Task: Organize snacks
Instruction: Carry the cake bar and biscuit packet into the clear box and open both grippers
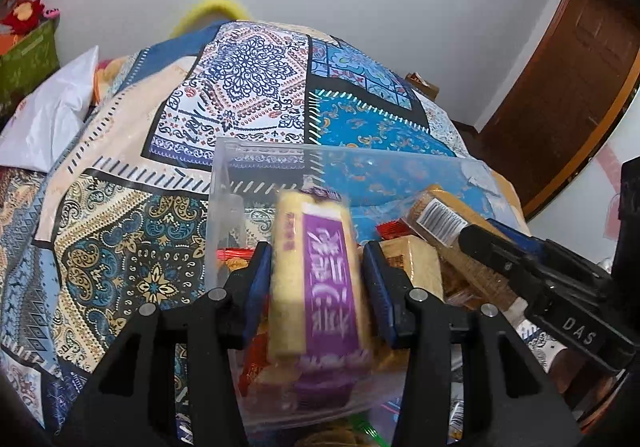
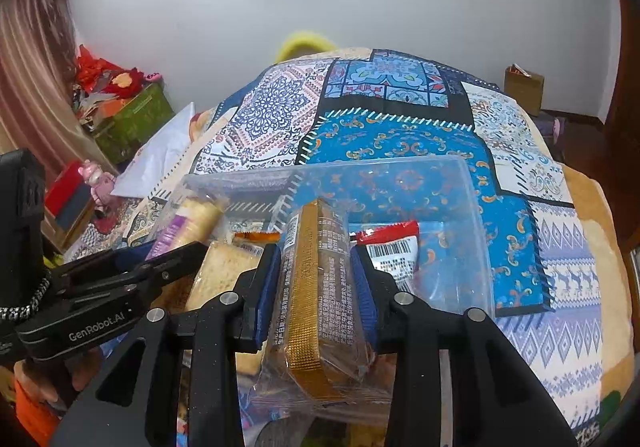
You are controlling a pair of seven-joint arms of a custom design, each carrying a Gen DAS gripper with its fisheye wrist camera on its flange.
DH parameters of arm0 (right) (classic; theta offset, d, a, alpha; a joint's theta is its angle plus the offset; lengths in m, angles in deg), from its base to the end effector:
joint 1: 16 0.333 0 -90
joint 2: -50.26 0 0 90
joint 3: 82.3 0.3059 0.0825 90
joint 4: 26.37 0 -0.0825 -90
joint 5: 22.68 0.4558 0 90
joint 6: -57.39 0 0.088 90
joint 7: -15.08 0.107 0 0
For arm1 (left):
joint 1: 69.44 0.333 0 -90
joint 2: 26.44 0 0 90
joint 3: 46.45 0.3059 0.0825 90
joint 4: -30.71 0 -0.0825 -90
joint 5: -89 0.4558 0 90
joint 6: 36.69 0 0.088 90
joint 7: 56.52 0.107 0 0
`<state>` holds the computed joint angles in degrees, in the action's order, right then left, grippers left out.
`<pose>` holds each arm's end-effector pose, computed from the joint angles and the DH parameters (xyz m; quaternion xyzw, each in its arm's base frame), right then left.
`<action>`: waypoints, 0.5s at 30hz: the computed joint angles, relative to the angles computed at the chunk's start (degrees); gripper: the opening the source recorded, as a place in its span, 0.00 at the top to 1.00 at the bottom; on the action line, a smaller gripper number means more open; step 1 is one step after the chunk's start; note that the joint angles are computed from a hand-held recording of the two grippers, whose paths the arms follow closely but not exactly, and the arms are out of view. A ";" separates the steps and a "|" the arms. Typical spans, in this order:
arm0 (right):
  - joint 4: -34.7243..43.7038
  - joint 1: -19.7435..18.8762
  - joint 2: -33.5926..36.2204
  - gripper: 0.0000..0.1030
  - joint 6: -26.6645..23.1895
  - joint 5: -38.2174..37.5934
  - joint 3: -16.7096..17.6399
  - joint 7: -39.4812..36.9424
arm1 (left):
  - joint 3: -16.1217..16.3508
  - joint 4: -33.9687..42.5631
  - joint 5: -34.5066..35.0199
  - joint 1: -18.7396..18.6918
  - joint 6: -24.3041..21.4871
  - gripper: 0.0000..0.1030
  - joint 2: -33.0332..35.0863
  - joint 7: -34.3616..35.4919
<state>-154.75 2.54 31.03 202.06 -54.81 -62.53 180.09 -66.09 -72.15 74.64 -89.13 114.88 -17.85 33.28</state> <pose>0.4385 0.3680 0.5277 -0.5633 0.7307 -0.2123 0.3220 0.5654 -0.4398 0.5130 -0.4821 0.7979 -0.3594 0.0404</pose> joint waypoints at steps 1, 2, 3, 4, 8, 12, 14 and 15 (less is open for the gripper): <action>0.32 0.13 0.18 0.65 -0.49 0.21 -0.03 -0.42 | -0.01 -0.03 -0.02 0.03 -0.01 0.51 -0.07 0.15; 0.56 0.11 0.46 0.65 -0.66 0.12 -0.10 -0.69 | -0.02 -0.23 -0.02 0.05 0.07 0.49 -0.34 0.33; 0.88 0.25 0.52 0.64 -1.51 0.08 -0.01 -1.00 | -0.03 -0.66 -0.11 0.06 0.36 0.46 -0.78 0.51; 0.94 0.36 0.45 0.63 -1.78 -0.09 0.00 -1.11 | 0.00 -0.84 -0.06 0.00 0.57 0.46 -1.04 0.54; 0.93 0.45 -1.10 0.49 -3.72 -1.77 0.80 -0.09 | 0.22 -2.78 -0.47 -0.19 1.38 0.45 -3.72 1.47; 1.17 0.57 -3.02 0.43 -6.66 -3.50 1.92 0.19 | 1.02 -5.94 -1.73 -0.78 2.72 0.40 -7.60 2.79; 1.30 0.82 -3.88 0.43 -8.19 -3.77 2.34 -0.27 | 1.62 -7.41 -3.10 -1.23 2.41 0.40 -9.60 4.06; 1.11 0.99 -4.54 0.43 -8.76 -3.82 2.53 -0.43 | 1.98 -8.25 -3.48 -1.49 2.24 0.40 -10.67 4.43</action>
<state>-153.64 3.53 26.49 193.30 -58.63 -60.00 179.66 -64.11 -80.40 71.16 -90.62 117.12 -28.52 37.71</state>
